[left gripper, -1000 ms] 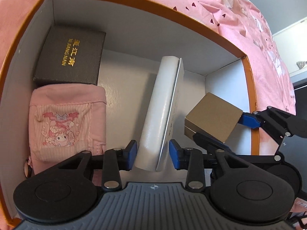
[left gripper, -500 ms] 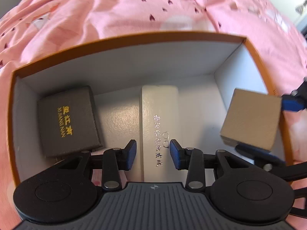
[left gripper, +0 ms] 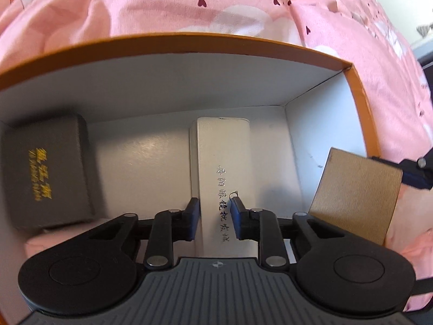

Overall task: Organize objects
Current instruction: 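Push the white box against the shoebox wall with the left gripper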

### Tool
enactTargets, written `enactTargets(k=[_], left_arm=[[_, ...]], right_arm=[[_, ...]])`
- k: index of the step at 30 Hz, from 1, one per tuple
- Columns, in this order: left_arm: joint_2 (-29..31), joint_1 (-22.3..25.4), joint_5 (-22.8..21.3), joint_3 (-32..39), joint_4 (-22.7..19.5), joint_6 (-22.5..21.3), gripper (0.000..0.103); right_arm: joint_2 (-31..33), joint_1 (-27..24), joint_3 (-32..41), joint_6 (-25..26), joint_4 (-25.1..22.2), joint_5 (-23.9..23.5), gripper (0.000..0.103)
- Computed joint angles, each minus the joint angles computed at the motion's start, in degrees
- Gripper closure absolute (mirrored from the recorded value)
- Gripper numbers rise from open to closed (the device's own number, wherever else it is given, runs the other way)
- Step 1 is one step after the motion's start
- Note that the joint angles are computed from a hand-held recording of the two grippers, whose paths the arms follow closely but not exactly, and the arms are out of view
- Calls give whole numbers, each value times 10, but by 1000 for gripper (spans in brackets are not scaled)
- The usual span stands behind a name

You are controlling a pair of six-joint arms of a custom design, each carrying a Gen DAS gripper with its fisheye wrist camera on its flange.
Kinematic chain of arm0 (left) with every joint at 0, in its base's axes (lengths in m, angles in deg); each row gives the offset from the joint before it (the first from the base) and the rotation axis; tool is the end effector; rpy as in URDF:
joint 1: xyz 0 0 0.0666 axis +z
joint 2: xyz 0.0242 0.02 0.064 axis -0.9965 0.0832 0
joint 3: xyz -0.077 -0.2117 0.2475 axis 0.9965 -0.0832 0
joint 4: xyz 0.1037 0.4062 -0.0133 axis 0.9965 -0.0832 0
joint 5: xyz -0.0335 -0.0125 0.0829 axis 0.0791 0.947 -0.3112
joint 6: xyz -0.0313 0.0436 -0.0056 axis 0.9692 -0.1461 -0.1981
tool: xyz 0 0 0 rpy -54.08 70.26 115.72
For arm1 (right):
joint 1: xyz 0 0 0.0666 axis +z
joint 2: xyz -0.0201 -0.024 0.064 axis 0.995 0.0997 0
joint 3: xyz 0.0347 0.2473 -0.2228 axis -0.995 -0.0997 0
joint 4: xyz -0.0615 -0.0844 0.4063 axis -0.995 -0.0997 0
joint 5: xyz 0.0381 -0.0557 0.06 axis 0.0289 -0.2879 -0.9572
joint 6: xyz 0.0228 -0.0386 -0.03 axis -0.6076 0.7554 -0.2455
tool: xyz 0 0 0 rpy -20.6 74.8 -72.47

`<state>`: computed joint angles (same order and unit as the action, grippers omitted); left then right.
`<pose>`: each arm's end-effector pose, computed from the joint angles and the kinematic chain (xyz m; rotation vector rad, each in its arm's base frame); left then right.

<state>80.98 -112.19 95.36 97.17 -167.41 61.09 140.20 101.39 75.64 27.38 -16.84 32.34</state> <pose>0.5767 -0.3059 0.3804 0.5938 2.9466 -0.5200 0.4904 0.1502 0.4621 -0.9402 2.5298 -0.0443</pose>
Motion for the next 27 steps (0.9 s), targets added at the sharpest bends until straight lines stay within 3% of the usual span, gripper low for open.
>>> enactTargets(k=[3,5,10,18,27], left_arm=[[-15,-2,15,-30,34,49,79],[-28,-5,23,-55,66,59,81],[-11,-7,54,-40,83,71,89],[38,-8,88,24,69,70,92],[85,-14,83,96,33,51,94]], right_arm=[[-1,-1,6,27,-7,8,38],[-1,-5,11,42,-15,5,38],[2,-12,21,52,-32,-8,38],[11,-13,33,74,-49,-1,38],[25,-17,50,73,-65,1,38]])
